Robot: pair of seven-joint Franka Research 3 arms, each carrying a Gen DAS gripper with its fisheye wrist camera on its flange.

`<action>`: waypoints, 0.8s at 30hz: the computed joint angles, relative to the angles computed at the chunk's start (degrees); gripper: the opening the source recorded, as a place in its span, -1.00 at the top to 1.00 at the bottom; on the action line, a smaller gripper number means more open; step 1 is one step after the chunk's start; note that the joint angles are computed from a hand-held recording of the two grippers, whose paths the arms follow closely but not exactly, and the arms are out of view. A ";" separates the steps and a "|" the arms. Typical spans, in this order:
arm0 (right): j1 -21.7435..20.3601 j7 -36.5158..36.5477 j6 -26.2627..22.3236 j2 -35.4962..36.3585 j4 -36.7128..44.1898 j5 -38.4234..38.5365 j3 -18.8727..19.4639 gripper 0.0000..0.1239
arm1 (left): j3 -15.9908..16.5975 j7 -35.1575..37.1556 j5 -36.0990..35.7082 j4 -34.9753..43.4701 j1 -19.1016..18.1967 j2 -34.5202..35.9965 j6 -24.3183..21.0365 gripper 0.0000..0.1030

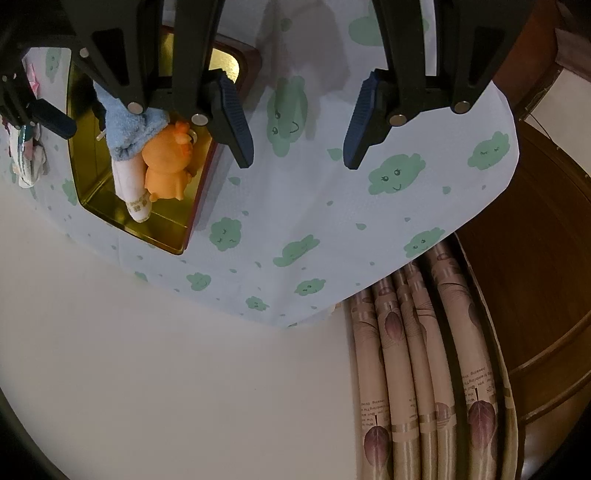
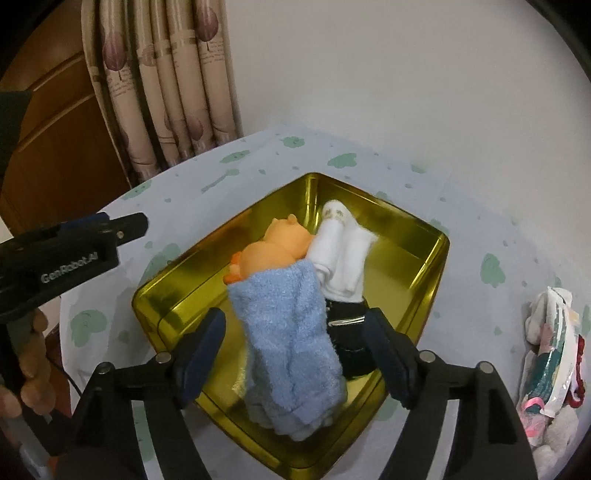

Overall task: Organize soft objects
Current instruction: 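Move the right tool to the white fluffy slipper and grasp it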

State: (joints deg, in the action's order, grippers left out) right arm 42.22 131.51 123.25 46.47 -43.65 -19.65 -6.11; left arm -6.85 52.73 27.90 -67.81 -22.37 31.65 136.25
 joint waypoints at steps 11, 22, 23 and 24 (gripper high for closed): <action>1.47 8.35 7.89 -10.34 -16.01 -5.94 -0.80 -0.25 | 0.06 0.25 -0.01 0.50 -0.13 0.23 -0.59 -0.01; 0.80 24.11 10.01 -29.14 -41.81 -19.48 0.58 -0.26 | 0.27 -0.25 0.71 -0.31 -0.32 -0.16 -0.14 -0.01; 0.51 25.98 9.23 -31.32 -44.49 -20.86 0.75 -0.26 | 0.25 -0.28 0.77 -0.44 -0.31 -0.24 -0.13 -0.01; 0.15 28.21 8.45 -33.84 -47.63 -22.35 0.88 -0.26 | 0.28 -0.40 0.88 -0.51 -0.34 -0.28 -0.08 -0.01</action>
